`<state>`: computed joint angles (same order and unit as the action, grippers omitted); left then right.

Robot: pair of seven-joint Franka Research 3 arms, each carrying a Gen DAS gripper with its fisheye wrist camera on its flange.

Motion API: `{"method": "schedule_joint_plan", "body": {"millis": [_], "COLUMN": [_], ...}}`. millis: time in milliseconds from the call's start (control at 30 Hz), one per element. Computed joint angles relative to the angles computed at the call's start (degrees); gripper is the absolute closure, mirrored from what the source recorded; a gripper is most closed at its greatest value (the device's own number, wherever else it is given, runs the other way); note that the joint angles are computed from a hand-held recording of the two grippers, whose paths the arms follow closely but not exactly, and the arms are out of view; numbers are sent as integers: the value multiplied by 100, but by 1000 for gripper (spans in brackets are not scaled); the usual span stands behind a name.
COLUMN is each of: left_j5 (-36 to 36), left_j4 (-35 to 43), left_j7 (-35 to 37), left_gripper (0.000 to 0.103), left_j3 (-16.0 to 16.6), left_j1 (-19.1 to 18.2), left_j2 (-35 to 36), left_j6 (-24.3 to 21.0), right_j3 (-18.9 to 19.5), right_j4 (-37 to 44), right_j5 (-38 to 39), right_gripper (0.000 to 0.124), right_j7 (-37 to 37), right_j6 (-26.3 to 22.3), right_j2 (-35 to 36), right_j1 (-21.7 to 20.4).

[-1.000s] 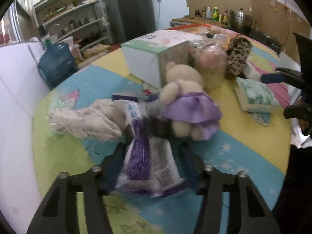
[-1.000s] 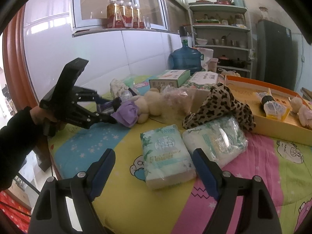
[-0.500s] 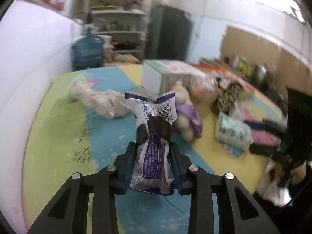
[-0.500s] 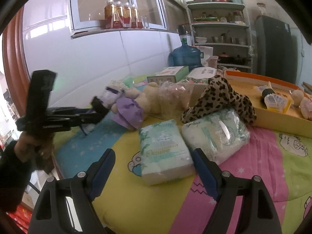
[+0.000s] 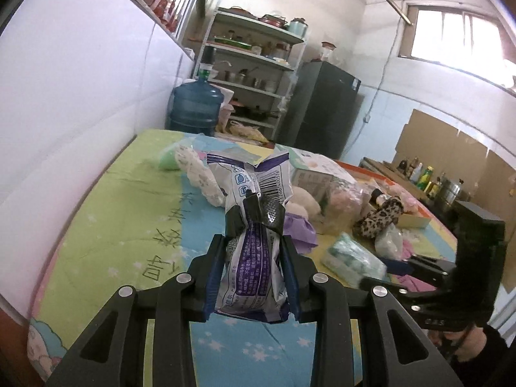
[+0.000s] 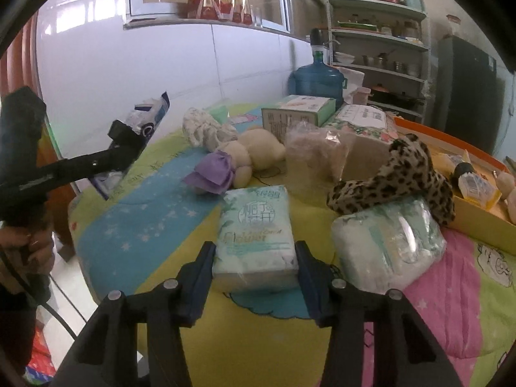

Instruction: Organize soft objects

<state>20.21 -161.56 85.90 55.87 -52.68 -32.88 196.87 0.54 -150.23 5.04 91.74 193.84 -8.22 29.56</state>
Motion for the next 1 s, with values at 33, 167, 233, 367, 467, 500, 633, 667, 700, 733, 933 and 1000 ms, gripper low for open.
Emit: {"method": "schedule_joint_plan", "body": {"millis": [33, 167, 233, 367, 467, 500, 633, 667, 700, 733, 933, 1000], "left_j5": [19, -2, -72, -193, -236, -238, -202, -178, -181, -184, -64, 3], "left_j4": [-18, -50, -65, -107, -125, -133, -184, -181, -179, -179, -159, -144], "left_j7": [6, 143, 203, 322, 358, 353, 330, 334, 331, 320, 211, 123], "left_gripper": [68, 68, 68, 68, 68, 68, 68, 68, 68, 68, 68, 68], "left_j3": [33, 190, 277, 282, 184, 169, 115, 127, 105, 58, -125, -234], "left_j1": [-37, -222, -370, -511, -495, -503, -500, -520, -529, -534, -578, -562], "left_j2": [-39, -136, -181, -217, -177, -188, -244, -269, -265, -254, -232, -199], "left_j6": [-9, -83, -88, -39, -28, -22, 17, -8, -5, 5, 93, 105], "right_j3": [98, -1049, -1583, -816, -641, -622, -418, -420, -439, -406, -246, -198], "right_j4": [-11, -90, -130, -254, -321, -348, -478, -507, -542, -578, -842, -943], "right_j5": [78, -957, -1623, -1130, -1276, -1363, -1484, -1541, -1615, -1611, -1397, -1260], "right_gripper": [74, 74, 74, 76, 77, 78, 78, 78, 78, 78, 78, 78], "right_j7": [-37, 984, 1648, 1355, 1492, 1581, 1723, 1782, 1843, 1844, 1710, 1627], "right_j6": [47, 190, 305, 559, 684, 714, 838, 878, 915, 958, 1198, 1247], "right_j2": [15, 23, 14, 12, -18, -44, -158, -187, -228, -267, -608, -737], "right_j1": [-74, 771, 1096, 463, 271, 224, -29, -48, -61, -105, -269, -306]}}
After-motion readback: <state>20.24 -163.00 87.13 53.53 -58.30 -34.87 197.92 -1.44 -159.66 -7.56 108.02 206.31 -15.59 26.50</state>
